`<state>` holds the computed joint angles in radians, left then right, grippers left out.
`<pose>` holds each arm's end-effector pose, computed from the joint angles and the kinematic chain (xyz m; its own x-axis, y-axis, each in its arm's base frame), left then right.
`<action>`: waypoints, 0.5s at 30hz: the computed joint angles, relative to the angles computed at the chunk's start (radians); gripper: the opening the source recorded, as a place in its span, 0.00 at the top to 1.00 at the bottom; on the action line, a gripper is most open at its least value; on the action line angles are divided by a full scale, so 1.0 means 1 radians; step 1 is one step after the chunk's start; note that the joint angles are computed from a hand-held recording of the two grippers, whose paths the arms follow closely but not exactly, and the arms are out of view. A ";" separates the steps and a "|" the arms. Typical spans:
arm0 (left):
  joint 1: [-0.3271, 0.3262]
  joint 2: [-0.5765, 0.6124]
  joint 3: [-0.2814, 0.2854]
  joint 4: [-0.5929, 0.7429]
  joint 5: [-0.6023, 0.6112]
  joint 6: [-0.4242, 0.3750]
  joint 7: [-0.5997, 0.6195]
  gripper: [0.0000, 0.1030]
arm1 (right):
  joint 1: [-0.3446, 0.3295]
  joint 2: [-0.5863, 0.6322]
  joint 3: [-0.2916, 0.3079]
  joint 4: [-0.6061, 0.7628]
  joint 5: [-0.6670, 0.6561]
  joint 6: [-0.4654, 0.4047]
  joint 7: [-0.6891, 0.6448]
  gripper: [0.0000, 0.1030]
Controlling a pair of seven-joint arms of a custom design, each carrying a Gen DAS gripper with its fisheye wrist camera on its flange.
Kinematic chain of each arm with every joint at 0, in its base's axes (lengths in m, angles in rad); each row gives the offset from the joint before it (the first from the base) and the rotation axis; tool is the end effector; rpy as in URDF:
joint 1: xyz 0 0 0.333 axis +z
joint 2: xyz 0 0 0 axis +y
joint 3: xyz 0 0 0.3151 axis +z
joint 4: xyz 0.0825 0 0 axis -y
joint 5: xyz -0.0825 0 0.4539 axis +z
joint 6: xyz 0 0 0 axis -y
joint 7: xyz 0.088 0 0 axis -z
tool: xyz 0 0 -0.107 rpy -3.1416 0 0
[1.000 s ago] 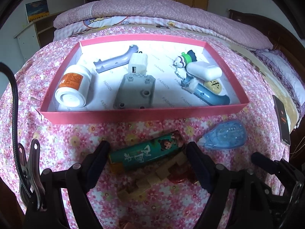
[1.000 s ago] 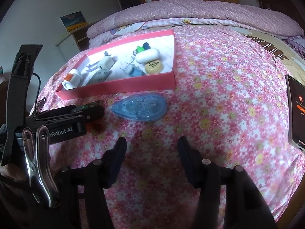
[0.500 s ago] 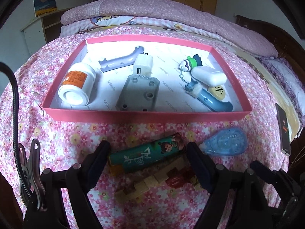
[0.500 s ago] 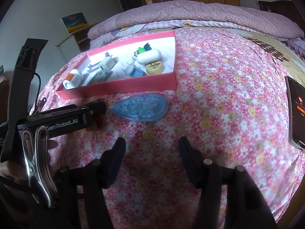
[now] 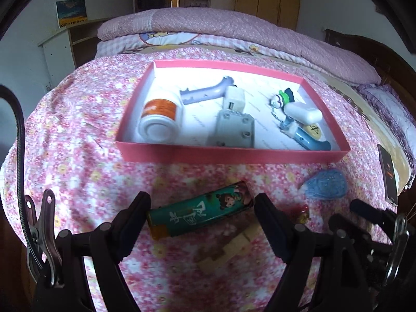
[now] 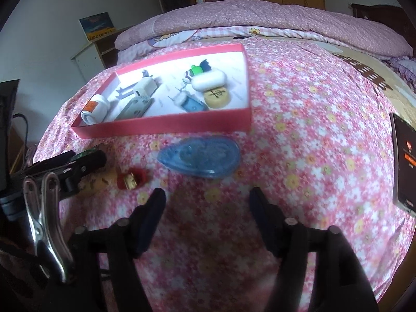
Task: Organize rigid objects
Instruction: 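Grasp the blue tape dispenser with the right tool while the left tool holds the tube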
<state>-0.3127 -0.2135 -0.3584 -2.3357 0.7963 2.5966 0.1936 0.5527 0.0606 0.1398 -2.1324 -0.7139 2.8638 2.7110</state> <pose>0.4354 -0.3669 0.4221 0.0720 -0.9960 0.0525 -0.7307 -0.0885 -0.6769 0.4745 0.4396 0.4056 0.2361 -0.9554 -0.1771 -0.7486 -0.0626 -0.6601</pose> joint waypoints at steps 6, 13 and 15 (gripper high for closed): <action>0.009 -0.043 -0.003 -0.044 0.021 0.006 -0.014 0.17 | 0.023 0.051 -0.009 0.073 -0.015 -0.043 0.015 0.24; 0.029 -0.077 -0.002 -0.092 0.013 0.052 -0.036 0.17 | 0.073 0.110 -0.041 0.153 -0.021 -0.093 0.024 0.18; 0.036 -0.083 -0.003 -0.101 0.010 0.064 -0.039 0.17 | 0.083 0.118 -0.050 0.164 -0.034 -0.102 0.038 0.16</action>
<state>-0.2768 -0.2964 -0.3614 -2.4372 0.8068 2.6607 0.1550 0.6359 0.1786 0.0900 -1.9683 -0.7477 2.7618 2.7493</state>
